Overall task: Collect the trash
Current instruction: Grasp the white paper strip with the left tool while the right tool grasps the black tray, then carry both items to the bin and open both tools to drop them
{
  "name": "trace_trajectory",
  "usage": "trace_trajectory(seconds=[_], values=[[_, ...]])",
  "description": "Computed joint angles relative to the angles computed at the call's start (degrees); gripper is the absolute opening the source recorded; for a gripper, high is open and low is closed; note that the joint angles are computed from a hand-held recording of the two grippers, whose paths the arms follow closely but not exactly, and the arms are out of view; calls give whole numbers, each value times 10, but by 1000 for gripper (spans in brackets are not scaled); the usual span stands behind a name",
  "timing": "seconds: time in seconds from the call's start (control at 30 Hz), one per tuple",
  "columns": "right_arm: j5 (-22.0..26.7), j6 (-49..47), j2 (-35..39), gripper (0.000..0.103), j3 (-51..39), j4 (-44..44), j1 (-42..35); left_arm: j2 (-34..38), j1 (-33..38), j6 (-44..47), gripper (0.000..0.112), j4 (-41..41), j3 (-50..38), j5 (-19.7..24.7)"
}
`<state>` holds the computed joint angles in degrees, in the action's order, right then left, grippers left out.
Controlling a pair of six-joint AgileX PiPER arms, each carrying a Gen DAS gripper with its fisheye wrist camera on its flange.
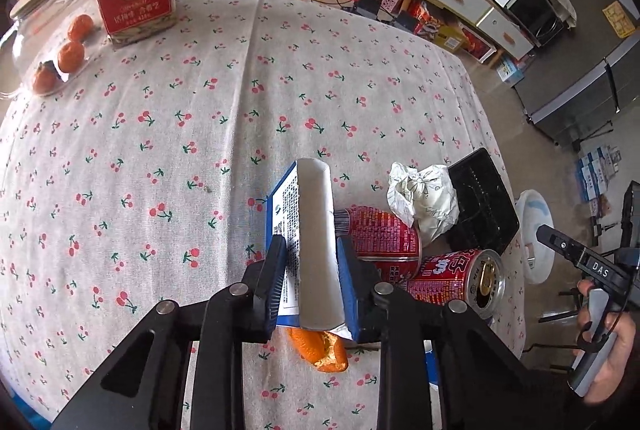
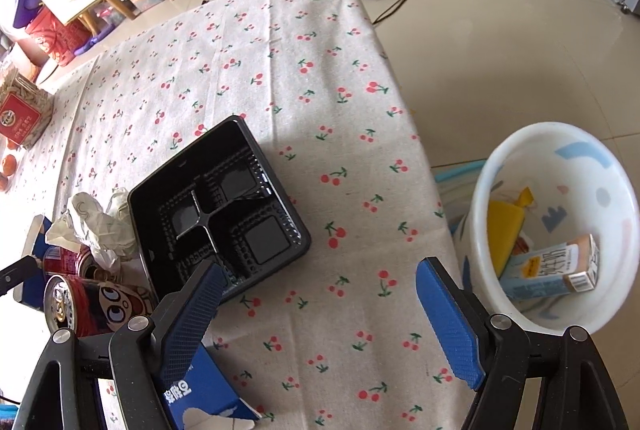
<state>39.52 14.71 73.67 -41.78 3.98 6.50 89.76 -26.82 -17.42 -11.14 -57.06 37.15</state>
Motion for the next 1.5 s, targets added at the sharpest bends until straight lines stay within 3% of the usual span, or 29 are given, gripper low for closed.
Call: trace_trajectory(seconds=[0.17,0.37,0.67,0.83,1.13,1.5], values=[[-16,28,54,84,-17,-17,34,-30,13,3,23,1,18,-9],[-30,-24,111,84,-37,33,45,-52,38,22,22,-25,39,-16],[-40,-1,178,83,-61,-11,76,-66,54,46,22,-47,49,-17],[-45,7,191,67,-66,-22,80,-68,56,50,22,-49,55,-17],[-46,-13,143,63,-47,-14,66,-85,59,41,22,-42,70,-29],[-10,-131,-3,63,19,63,-35,-133,18,-14,22,15,59,-17]])
